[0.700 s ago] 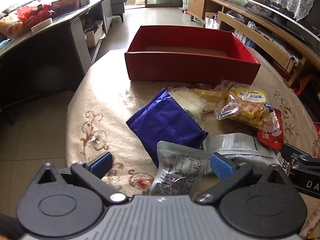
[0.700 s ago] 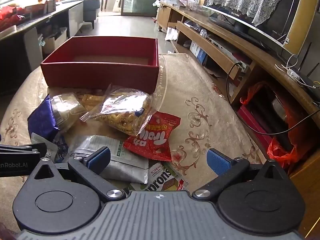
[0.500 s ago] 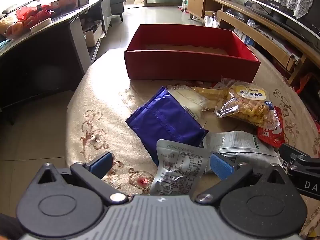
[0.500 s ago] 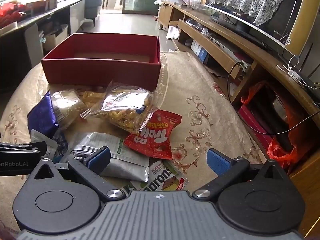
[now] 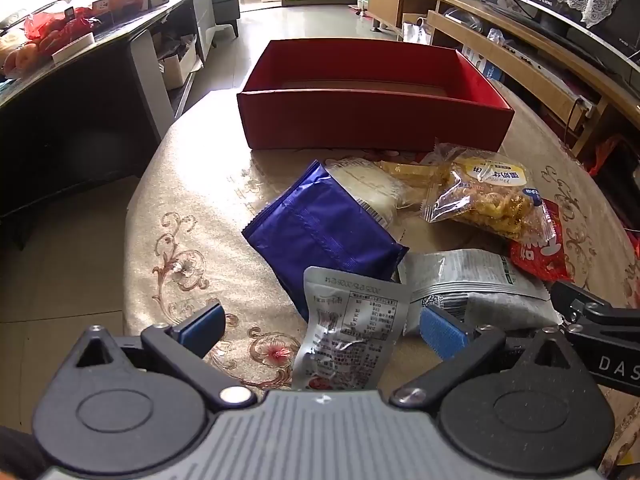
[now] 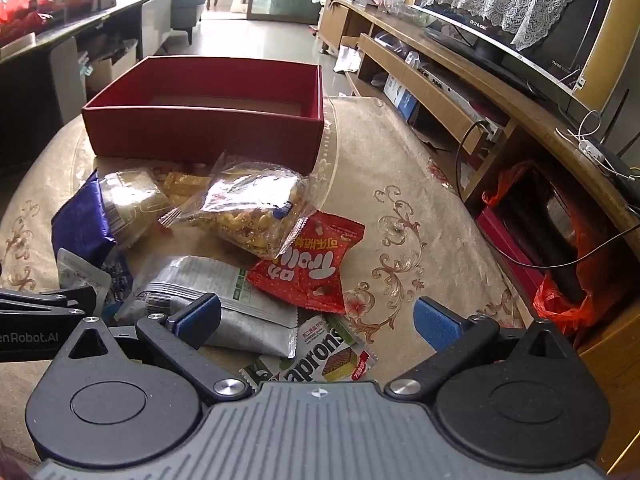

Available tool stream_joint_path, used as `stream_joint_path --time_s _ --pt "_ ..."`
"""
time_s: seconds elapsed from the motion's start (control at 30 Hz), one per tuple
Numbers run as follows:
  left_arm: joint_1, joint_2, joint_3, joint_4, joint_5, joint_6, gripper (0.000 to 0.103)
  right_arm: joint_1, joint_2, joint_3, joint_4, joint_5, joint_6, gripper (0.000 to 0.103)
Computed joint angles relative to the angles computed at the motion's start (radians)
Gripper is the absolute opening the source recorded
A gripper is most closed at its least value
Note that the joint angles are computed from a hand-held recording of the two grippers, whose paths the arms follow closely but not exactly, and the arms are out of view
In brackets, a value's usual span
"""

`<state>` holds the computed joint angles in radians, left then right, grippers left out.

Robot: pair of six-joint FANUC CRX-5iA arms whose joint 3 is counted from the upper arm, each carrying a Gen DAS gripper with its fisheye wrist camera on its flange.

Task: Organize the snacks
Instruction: 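Move the left tool to the white sachet while the right tool nears the silver wrapper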

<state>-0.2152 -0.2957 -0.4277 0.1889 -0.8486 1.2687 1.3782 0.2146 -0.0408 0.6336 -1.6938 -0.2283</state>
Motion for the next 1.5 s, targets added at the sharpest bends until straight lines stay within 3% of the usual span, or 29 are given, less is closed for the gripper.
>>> stream_joint_path --time_s 1.5 --pt "-0.008 0.0 -0.002 -0.001 -0.007 -0.011 0.1 -0.011 0.008 0.013 -0.037 0.005 0.038 0.103"
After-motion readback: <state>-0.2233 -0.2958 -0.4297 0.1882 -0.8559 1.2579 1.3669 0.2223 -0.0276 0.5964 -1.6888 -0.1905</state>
